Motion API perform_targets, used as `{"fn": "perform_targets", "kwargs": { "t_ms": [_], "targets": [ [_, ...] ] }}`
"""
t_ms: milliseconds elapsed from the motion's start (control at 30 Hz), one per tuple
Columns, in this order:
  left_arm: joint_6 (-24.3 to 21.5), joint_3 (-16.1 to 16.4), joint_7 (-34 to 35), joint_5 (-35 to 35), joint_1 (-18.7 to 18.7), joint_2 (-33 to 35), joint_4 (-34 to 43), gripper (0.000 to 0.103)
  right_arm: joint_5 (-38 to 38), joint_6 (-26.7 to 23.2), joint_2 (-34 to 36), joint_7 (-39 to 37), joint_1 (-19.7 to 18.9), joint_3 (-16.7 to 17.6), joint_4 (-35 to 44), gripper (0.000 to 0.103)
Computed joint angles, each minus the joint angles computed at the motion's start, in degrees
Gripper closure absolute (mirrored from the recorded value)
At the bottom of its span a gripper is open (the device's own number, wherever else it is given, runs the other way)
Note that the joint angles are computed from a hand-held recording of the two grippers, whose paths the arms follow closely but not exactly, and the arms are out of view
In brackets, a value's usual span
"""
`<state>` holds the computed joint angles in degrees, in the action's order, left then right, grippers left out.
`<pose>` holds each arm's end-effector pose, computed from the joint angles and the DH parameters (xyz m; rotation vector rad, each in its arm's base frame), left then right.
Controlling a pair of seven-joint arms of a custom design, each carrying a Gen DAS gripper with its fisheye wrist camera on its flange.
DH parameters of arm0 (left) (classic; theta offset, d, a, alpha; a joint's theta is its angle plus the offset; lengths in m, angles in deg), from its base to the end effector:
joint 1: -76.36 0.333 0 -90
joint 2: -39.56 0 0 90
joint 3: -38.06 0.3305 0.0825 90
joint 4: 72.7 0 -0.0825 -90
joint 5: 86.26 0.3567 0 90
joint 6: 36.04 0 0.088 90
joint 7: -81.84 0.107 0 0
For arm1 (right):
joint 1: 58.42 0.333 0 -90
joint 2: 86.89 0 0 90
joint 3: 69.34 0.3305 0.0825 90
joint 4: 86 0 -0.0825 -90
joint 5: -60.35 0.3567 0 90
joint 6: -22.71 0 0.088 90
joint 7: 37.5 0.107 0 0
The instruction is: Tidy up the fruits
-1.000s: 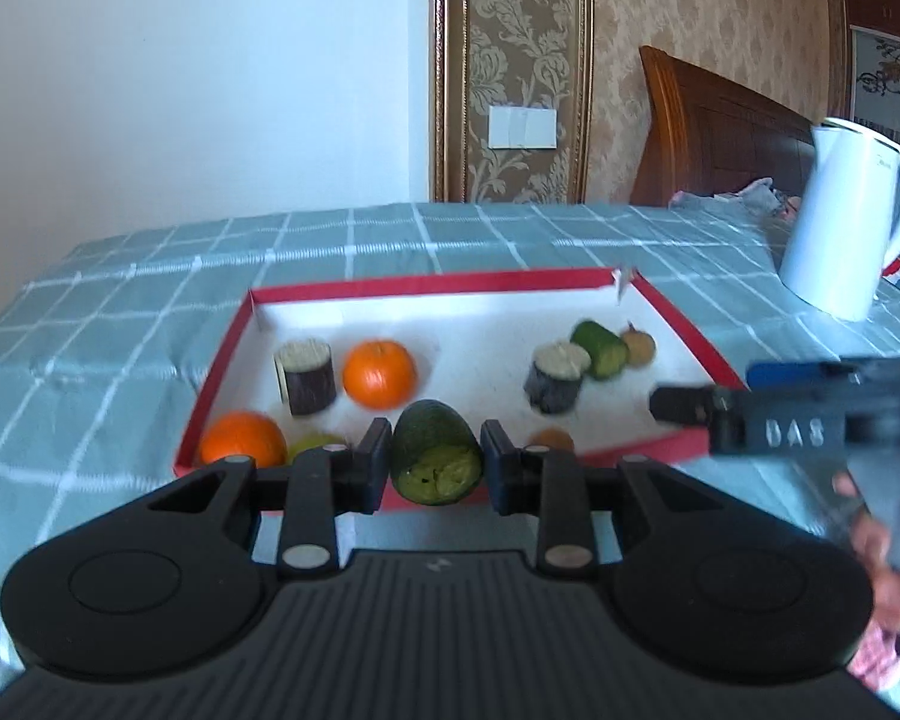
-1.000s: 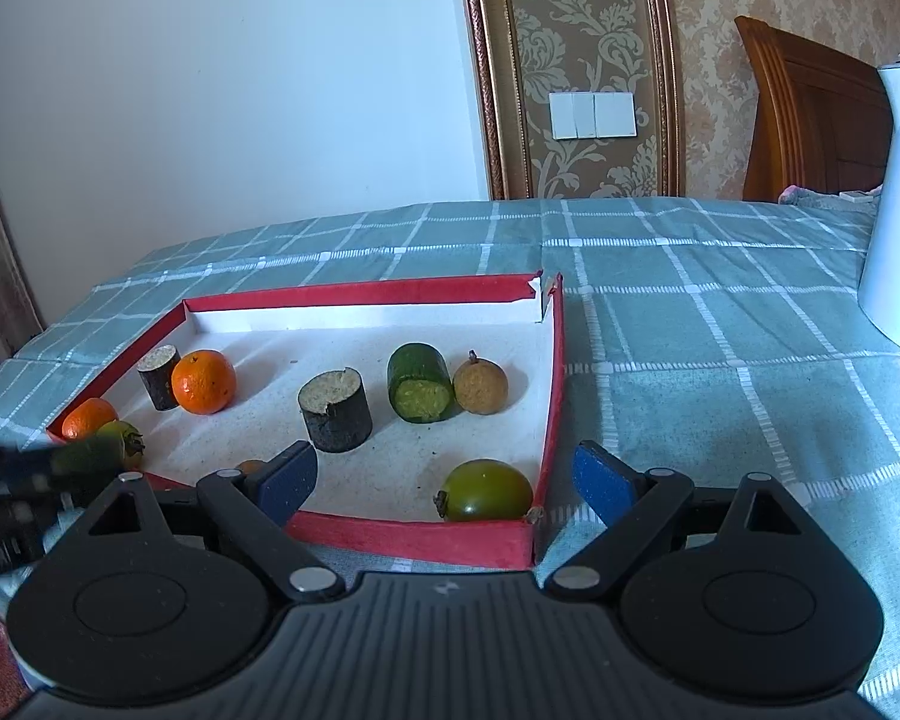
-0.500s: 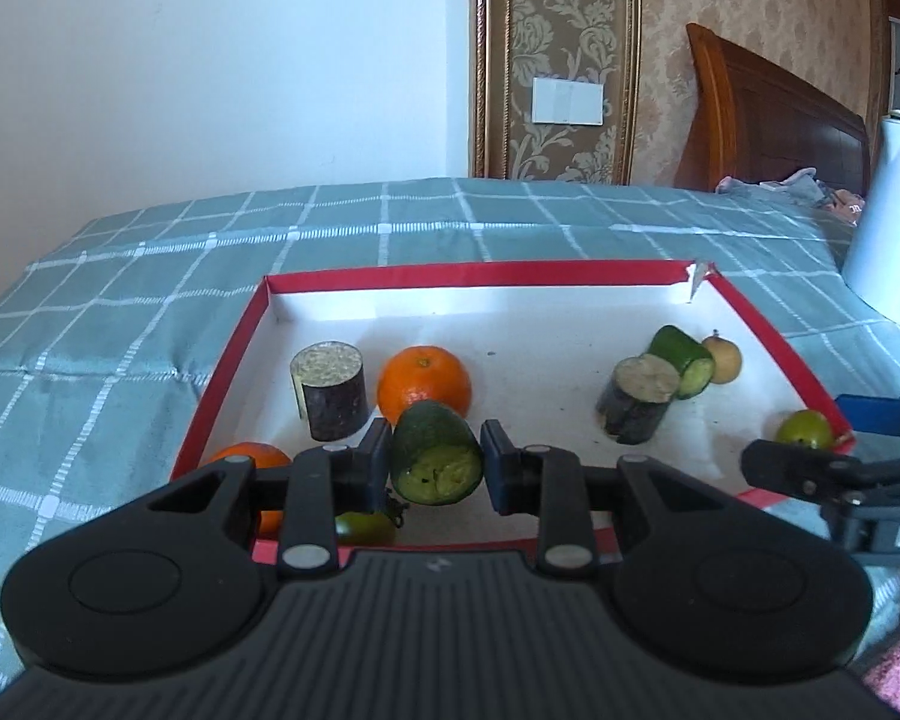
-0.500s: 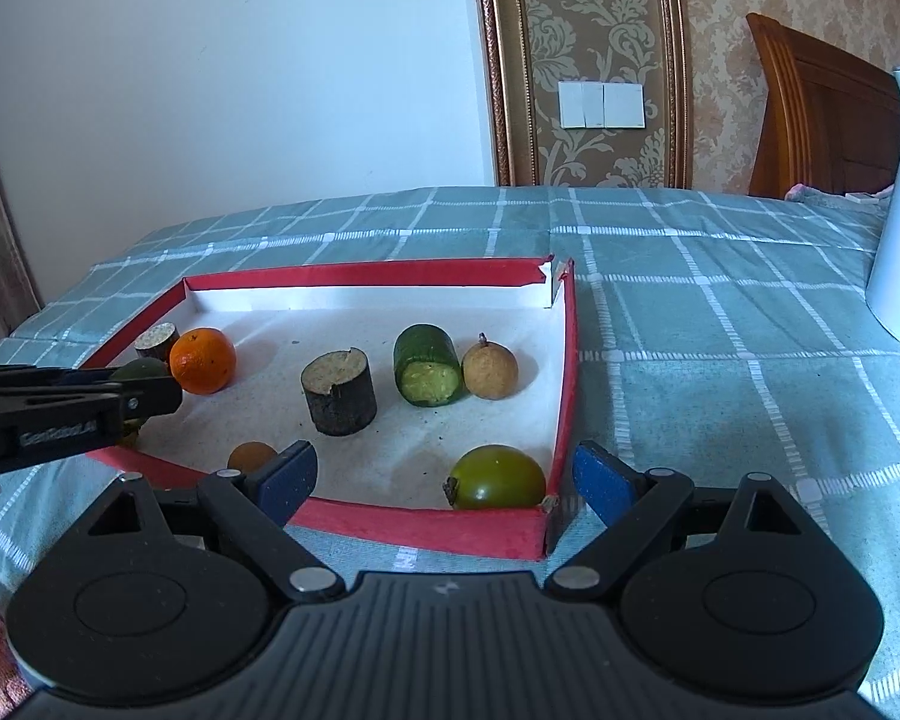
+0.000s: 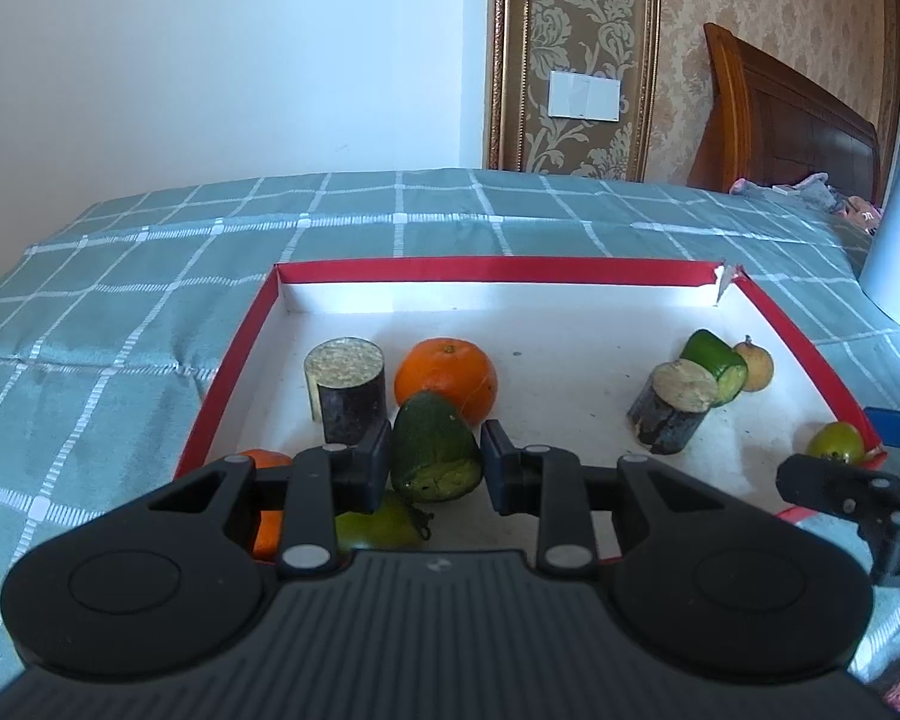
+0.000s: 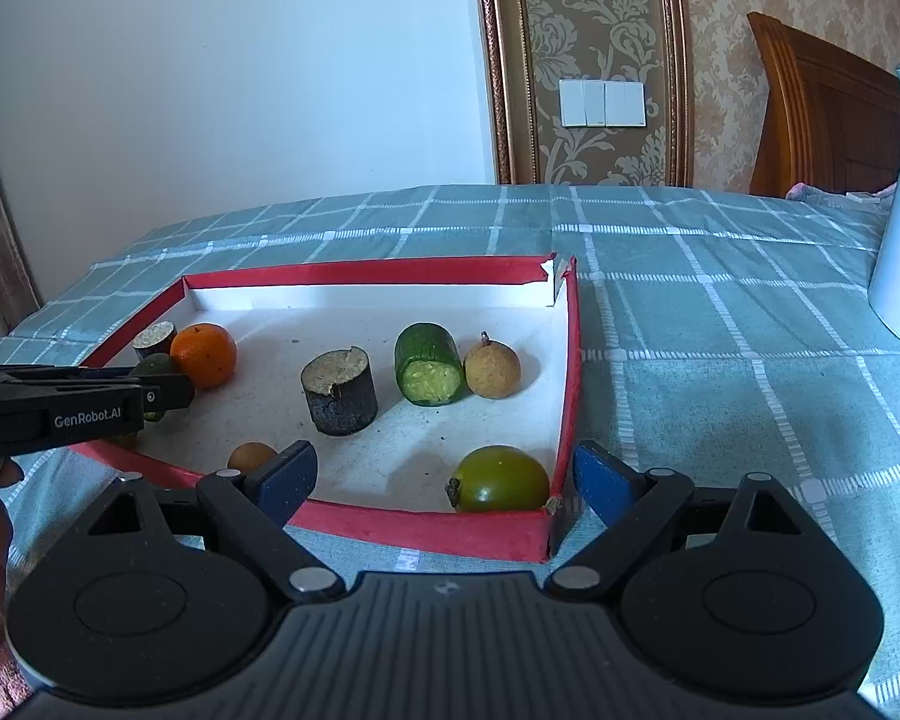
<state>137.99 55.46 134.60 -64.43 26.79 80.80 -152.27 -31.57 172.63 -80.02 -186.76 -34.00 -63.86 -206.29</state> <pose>0.5856 -0.4898 0.4271 -1.2798 2.0315 -1.0905 0.4784 0.2995 0.4189 -1.3732 1.7747 -0.8686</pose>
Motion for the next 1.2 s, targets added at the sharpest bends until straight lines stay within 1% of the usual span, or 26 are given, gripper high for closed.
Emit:
{"fn": "perform_targets", "kwargs": {
  "t_ms": [133,233,267,333,367,400,433,767,833,933,1000,1033,1100,1167,1200],
  "targets": [
    [0.16,0.11,-0.2,-0.02,-0.03,0.02,-0.08,0.074,0.02,0.03,0.04,0.03,0.01,-0.01,0.02,0.01],
    [0.34,1.36,-0.83,0.51,-0.97,0.05,-0.32,0.074,0.01,0.01,0.04,0.01,0.02,-0.02,0.03,0.01],
    [0.38,1.53,-0.97,0.62,-1.11,-0.04,-0.48,0.072,0.03,0.02,0.02,-0.02,0.02,-0.02,0.03,0.01],
    [0.63,0.5,-0.71,0.2,-0.47,-0.31,-0.72,0.053,0.07,0.12,0.02,-0.02,0.0,-0.03,0.02,0.01],
    [0.69,1.48,-1.71,0.1,-1.19,-0.37,-1.03,0.04,0.07,0.19,0.02,-0.02,-0.02,-0.04,0.01,0.01],
    [1.75,2.96,-2.84,0.47,-2.17,-0.38,-1.65,0.039,0.04,0.22,0.08,0.02,-0.03,-0.05,0.03,0.01],
    [1.67,3.22,-2.81,0.4,-2.38,-0.42,-1.73,0.039,0.03,0.21,0.07,0.04,-0.02,-0.05,0.02,0.01],
    [1.75,3.48,-2.08,0.3,-2.94,-0.96,-2.87,0.039,0.05,0.22,0.05,0.0,-0.02,-0.06,0.01,0.01],
    [1.87,3.35,-1.85,0.19,-2.89,-1.12,-3.12,0.038,0.05,0.24,0.04,-0.01,-0.03,-0.06,0.02,0.01],
    [1.82,4.38,-2.38,0.27,-3.76,-1.28,-3.57,0.036,0.05,0.24,0.04,-0.01,-0.03,-0.06,0.02,0.01],
    [2.44,4.52,-2.69,0.29,-3.96,-1.87,-4.55,0.032,0.1,0.23,0.04,-0.07,-0.03,-0.06,0.02,0.01],
    [2.94,4.8,-2.89,0.23,-4.23,-2.19,-5.19,0.032,0.1,0.23,0.04,-0.07,-0.03,-0.06,0.02,0.01],
    [4.06,7.49,-4.05,0.37,-6.37,-2.52,-6.54,0.029,0.1,0.23,0.04,-0.07,-0.03,-0.06,0.02,0.01],
    [4.65,8.38,-3.73,0.09,-7.28,-2.97,-7.6,0.026,0.09,0.23,0.03,-0.04,-0.03,-0.06,0.02,0.01],
    [4.85,9.56,-3.88,0.0,-8.37,-3.07,-8.15,0.026,0.09,0.23,0.03,-0.04,-0.04,-0.06,0.02,0.01]
  ]
}}
